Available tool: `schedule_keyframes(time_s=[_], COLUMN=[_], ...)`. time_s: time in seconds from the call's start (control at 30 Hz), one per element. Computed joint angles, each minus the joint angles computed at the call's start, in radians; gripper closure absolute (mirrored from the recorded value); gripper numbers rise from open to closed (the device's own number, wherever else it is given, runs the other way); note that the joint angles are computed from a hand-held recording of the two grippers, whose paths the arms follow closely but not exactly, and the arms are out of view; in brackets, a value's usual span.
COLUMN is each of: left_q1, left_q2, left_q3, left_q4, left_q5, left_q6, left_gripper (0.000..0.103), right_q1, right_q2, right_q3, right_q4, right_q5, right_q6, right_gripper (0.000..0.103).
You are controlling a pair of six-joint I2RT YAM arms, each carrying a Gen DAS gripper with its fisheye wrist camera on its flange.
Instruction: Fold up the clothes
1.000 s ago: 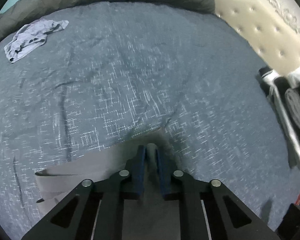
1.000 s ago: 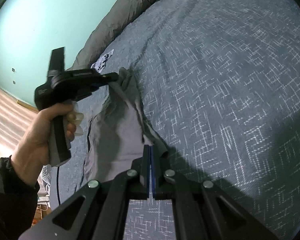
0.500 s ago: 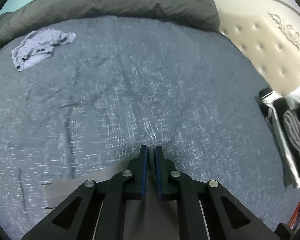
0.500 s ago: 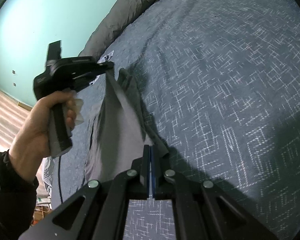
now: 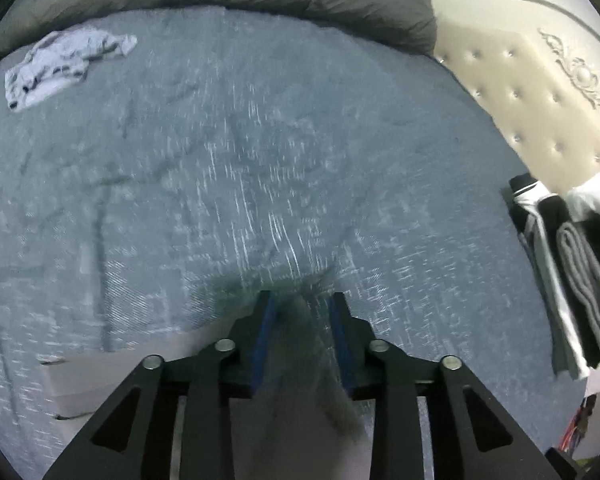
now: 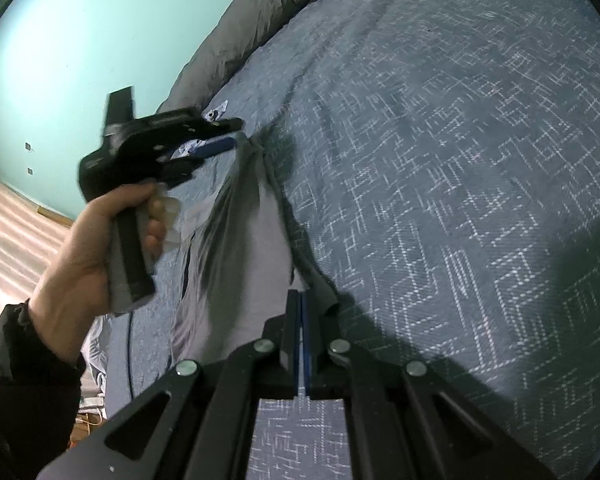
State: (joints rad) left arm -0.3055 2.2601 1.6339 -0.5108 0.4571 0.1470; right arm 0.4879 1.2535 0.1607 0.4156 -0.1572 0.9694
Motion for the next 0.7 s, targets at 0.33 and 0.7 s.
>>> schedule_keyframes(time_s=[0.33,0.7], left_q1=[0.247,0.388], left_q2=[-0.123,0.013], left_q3=[-0.038,-0.028], left_q4=[-0.161,-0.202], left_q5=[0.116,0.157], left_q6=[0.254,0.368], left_gripper=[0.062,0.063], right_q1=[-0.018,-0.015], right_q2=[-0.001,0.046], right_q3=[-0.011,-0.001], right_q4=[0.018,0.044], right_q5=[-0.010,-0.003], right_q6=[0.015,0.018], right_gripper=[0.103,0.103])
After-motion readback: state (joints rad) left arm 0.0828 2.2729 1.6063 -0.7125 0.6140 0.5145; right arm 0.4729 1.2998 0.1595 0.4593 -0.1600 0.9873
